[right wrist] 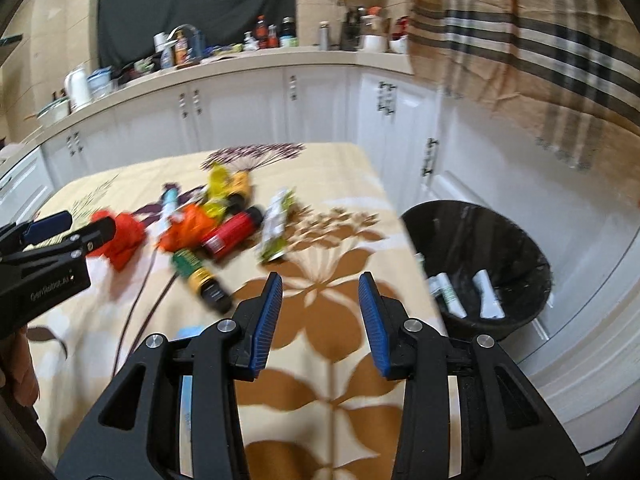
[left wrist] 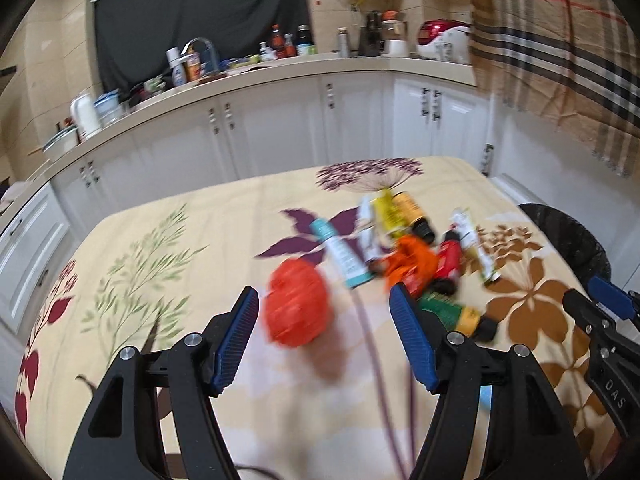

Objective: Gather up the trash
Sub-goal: 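Move both open tools back over the table, then close the right tool on the light blue tube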

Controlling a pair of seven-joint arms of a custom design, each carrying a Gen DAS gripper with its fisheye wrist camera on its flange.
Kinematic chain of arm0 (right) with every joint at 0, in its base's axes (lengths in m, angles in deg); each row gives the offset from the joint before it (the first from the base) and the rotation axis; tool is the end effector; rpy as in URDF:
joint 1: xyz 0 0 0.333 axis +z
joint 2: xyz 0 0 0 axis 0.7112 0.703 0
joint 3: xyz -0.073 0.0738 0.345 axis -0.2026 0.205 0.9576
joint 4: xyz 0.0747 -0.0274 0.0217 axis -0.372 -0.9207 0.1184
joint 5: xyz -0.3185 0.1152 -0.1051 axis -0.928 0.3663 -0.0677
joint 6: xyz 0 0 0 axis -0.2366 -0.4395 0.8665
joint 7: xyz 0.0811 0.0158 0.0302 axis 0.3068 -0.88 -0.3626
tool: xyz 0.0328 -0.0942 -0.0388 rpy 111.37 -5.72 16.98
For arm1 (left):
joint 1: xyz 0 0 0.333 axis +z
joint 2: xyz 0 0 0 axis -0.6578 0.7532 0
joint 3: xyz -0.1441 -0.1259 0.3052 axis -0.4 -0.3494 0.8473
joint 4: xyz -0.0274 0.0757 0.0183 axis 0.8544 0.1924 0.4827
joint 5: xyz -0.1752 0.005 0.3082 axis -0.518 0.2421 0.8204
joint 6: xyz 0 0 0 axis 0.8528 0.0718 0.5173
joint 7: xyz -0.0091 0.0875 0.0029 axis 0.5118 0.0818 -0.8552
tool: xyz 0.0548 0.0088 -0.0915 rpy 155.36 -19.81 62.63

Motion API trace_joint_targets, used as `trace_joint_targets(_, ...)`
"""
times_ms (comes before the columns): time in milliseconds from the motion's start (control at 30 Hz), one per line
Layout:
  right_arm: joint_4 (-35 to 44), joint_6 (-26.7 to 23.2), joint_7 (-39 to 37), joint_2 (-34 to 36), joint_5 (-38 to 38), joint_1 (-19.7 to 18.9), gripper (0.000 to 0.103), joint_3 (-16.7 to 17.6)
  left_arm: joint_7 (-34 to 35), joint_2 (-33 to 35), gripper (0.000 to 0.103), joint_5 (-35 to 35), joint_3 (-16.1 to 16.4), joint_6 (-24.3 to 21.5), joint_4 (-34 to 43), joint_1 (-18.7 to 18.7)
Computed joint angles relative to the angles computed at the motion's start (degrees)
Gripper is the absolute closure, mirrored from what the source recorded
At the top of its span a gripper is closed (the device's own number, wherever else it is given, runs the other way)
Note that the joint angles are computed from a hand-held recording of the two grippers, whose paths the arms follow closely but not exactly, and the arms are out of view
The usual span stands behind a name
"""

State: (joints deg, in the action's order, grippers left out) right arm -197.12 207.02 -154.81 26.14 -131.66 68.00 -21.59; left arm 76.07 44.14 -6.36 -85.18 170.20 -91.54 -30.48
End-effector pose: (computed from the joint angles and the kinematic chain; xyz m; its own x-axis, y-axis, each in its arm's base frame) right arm 0.5067 0.2698 0.4497 -0.1631 -0.9866 0.0002 -0.6153 0.1015 -0.7818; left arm 0.5786 -0.0553 0.4655 -0.2312 -0.9692 -0.0848 -0.6043 0.2114 -0.7682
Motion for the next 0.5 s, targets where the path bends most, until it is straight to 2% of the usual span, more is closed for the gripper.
trace_joint_targets(133, 0.8, 0.8, -2.1, 1.4, 1.6, 1.0, 0.064, 0.7, -0.5, -0.7, 0.037, -0.1, 1.7, 0.4, -1.7, 0.5)
trace_joint_targets(300, 1.2, 1.8, -4.3, 2.7, 3.2, 2.7, 0.064, 0.8, -1.3, -1.1, 0.037, 0.2, 2.3, 0.9, -3.4, 2.3)
trace_joint_targets(500, 1.3, 2.8, -6.7, 3.6, 5.1, 4.0, 0.064, 0.5, -2.5, -1.3, 0.037, 0.9, 4.3, 1.4, -4.5, 2.4)
